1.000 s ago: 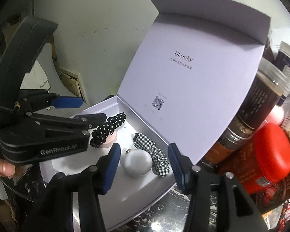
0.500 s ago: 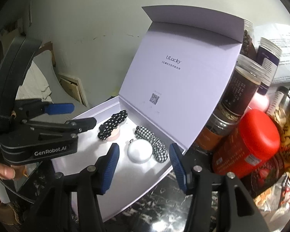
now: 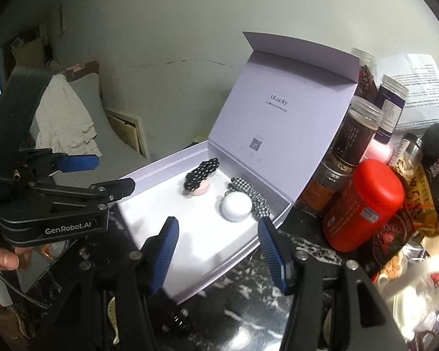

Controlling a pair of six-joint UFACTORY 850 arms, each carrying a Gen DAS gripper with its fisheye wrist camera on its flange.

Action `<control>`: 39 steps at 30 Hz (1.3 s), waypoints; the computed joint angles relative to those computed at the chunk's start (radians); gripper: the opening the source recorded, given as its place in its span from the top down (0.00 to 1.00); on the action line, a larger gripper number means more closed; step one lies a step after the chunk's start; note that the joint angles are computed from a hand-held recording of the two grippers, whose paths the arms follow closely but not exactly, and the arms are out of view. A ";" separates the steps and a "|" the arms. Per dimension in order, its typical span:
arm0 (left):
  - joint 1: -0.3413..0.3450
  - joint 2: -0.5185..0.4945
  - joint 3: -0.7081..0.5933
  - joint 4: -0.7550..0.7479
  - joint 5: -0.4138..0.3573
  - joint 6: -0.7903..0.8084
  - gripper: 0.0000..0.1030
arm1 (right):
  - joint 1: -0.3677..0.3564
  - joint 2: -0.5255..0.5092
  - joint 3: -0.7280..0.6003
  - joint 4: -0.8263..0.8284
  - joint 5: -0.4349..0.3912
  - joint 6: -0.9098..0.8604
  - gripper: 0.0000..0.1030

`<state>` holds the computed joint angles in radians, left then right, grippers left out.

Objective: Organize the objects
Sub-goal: 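Withdraw both tools from the box toward the hair clips on the table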

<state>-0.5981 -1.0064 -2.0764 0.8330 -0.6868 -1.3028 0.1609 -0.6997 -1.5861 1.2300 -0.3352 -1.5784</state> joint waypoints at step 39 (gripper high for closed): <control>-0.161 0.196 0.428 0.131 0.065 -0.334 0.34 | -0.055 0.240 0.480 0.459 -0.031 -0.501 0.41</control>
<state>-0.7595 -0.8107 -1.6485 0.9644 -0.6215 -1.6369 0.1055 -0.4600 -1.1059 1.6892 -0.3664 -2.0791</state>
